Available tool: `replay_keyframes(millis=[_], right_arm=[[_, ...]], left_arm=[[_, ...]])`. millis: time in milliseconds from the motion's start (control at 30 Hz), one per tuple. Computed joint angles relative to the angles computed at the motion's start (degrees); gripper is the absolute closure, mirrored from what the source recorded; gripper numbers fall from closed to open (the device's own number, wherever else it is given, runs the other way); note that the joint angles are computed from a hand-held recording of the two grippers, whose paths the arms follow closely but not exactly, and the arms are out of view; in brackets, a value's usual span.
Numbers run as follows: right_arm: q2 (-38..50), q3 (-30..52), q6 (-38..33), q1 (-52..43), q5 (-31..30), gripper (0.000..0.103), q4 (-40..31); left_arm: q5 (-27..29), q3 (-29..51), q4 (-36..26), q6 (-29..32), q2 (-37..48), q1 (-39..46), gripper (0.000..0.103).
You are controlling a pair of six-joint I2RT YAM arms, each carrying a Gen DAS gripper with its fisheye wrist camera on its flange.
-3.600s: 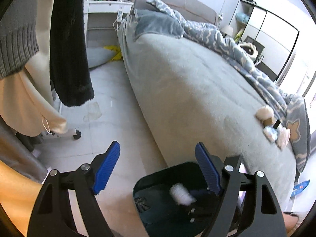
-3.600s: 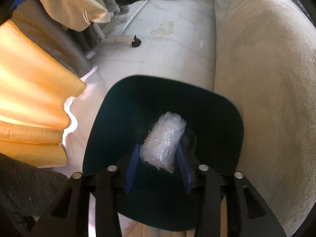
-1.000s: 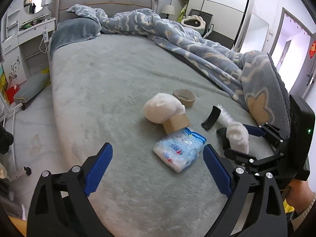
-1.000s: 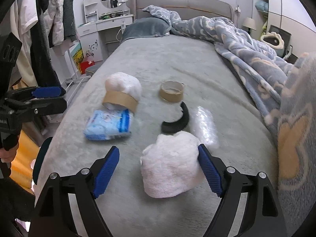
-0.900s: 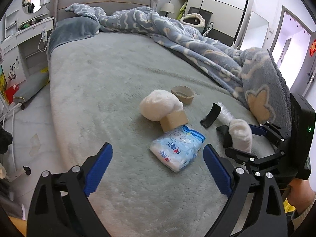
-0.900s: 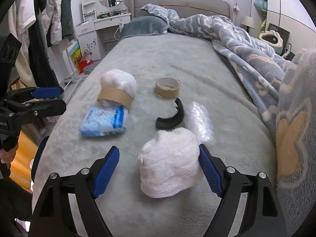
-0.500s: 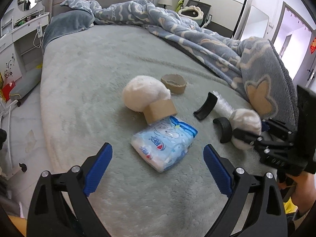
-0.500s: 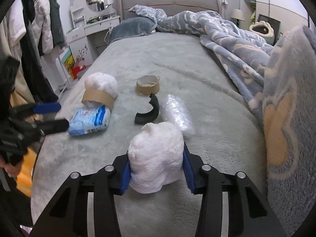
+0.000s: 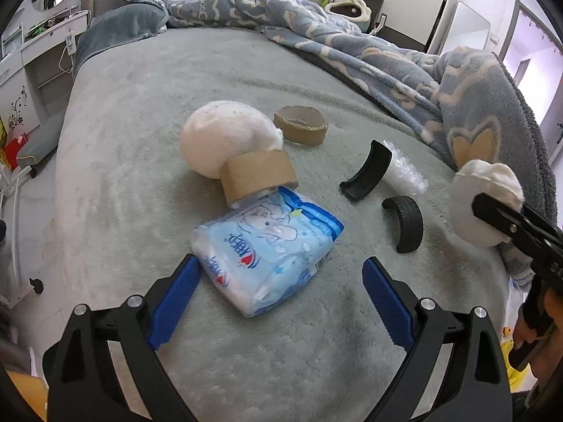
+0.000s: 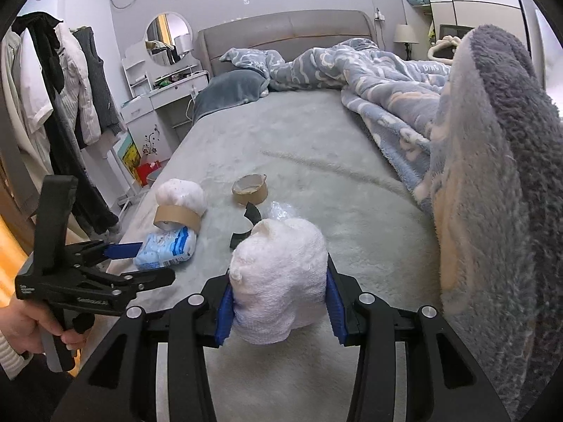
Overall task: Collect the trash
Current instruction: 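Grasp the blue wet-wipes pack with the left tool while the right tool holds the cloth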
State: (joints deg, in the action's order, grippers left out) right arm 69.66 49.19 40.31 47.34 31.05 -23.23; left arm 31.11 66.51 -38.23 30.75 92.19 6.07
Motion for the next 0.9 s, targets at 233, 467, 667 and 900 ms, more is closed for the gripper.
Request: replay_keyframes(millis=[233,467,667,900], right_arm=[[-2.5,-2.0,-0.4,0.6,0.3,0.058,-0.2],[-4.8,-4.1,-0.4,0.5,0.1,0.058,-0.5],[-4.9,-3.5,-1.3,-0.2,-0.5,0.058,-0.7],[-3.3,-1.2,-1.5,-0.2,-0.1,0.058,-1.1]], left_arm=[[-1.7,-1.2,4.2,-5.9,-0.1,-1.7,0.008],[-5.0,-2.1,7.4,-9.2,0.1,-4.3,0.008],[-7.1,-2.4,9.2,-10.6,0.2,-5.0,0.020],[-5.4,-1.3,7.7,-9.1,0.7,-4.3,0.023]])
